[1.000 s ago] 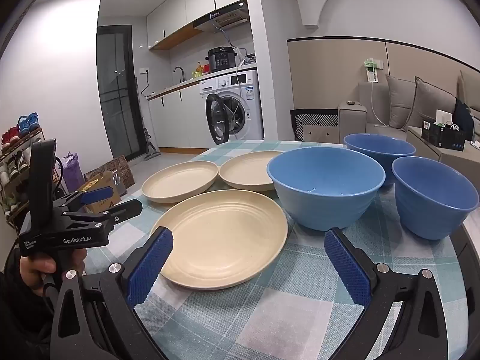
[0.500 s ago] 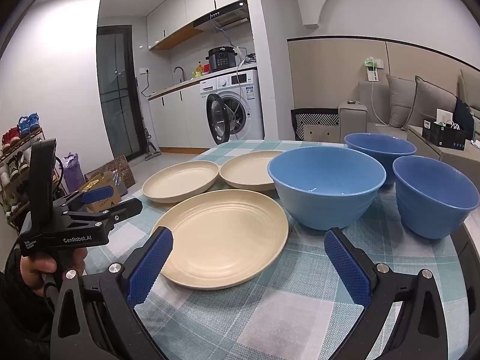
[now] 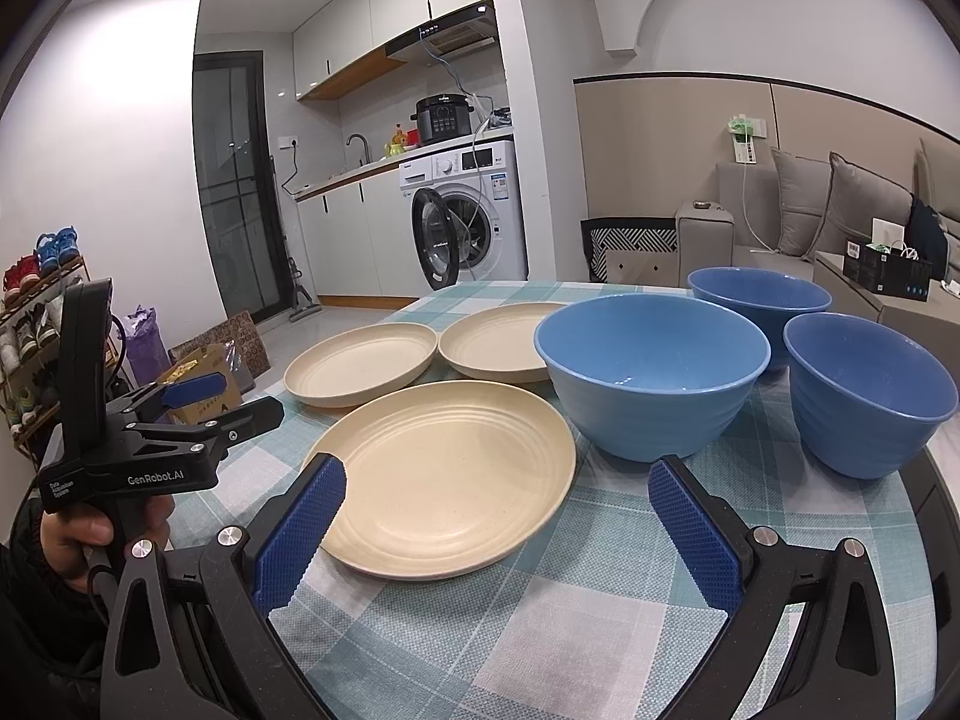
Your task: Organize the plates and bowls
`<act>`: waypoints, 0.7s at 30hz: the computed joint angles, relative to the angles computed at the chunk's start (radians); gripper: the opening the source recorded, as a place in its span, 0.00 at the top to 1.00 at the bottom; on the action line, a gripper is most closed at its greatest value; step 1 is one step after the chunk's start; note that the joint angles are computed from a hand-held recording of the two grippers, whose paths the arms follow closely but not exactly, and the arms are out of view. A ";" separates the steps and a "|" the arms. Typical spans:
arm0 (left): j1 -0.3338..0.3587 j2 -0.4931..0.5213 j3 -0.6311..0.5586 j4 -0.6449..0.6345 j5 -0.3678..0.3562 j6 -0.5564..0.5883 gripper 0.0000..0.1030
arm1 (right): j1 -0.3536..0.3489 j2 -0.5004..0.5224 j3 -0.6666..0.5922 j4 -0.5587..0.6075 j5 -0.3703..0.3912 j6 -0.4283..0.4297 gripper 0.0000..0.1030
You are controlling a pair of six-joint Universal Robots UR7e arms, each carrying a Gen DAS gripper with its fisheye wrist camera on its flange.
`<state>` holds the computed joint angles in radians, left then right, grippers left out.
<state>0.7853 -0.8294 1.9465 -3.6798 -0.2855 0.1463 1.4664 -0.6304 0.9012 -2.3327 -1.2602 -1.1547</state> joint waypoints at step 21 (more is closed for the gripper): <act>-0.002 -0.002 -0.002 -0.013 0.008 0.012 0.00 | 0.000 0.006 -0.003 -0.007 0.000 -0.001 0.00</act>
